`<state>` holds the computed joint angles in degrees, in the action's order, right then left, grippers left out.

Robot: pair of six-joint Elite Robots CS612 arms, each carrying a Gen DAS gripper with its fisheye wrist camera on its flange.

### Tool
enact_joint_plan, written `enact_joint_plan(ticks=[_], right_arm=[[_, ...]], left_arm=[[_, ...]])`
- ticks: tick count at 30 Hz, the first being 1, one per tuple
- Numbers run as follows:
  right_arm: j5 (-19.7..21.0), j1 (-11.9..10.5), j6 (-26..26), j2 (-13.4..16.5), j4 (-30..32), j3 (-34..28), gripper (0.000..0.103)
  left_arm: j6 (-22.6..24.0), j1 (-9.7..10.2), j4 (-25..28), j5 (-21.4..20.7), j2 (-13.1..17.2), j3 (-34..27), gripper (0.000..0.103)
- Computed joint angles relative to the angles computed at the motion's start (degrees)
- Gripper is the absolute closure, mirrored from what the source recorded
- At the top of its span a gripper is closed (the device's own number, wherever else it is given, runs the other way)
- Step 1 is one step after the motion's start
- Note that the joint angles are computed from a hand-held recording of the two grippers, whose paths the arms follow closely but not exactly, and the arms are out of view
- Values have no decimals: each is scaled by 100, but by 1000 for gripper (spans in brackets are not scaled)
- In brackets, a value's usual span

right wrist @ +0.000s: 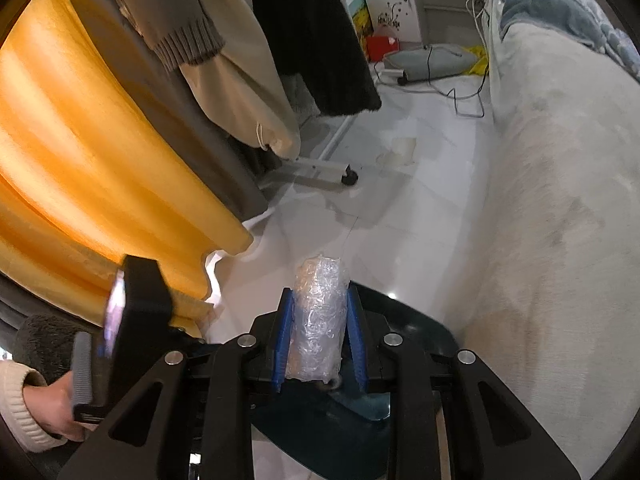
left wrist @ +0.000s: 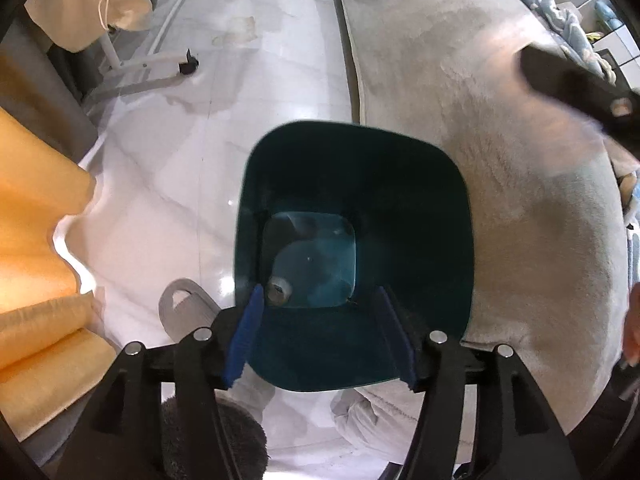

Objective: Collect trash
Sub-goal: 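Carry the tape roll and bubble wrap over the green bin with both grippers, then open the left gripper then the right gripper to drop both items into the bin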

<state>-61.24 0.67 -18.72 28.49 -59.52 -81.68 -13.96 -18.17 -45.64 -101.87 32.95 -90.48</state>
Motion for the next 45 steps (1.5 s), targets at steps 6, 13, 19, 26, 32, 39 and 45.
enact_joint_plan(ticks=[6,13,19,26,32,39,45], right_arm=[[-329,101,-41,40,33,107,77],[-764,206,-55,122,122,266,77],[-947,273,-121,174,291,307,77],[-1067,309,-70,219,465,398,77],[-1163,344,-115,249,701,450,77],[-1413,407,-258,283,791,403,74],[-1619,438,-325,362,795,275,52]], left_arm=[[107,47,-296,154,-9,-120,37],[167,89,-684,386,-3,-263,36],[249,117,-1010,543,11,-378,36],[189,134,-1464,542,34,-515,41],[346,80,-2038,769,63,-644,49],[491,32,-2509,943,56,-729,53],[634,-34,-2888,958,27,-734,53]])
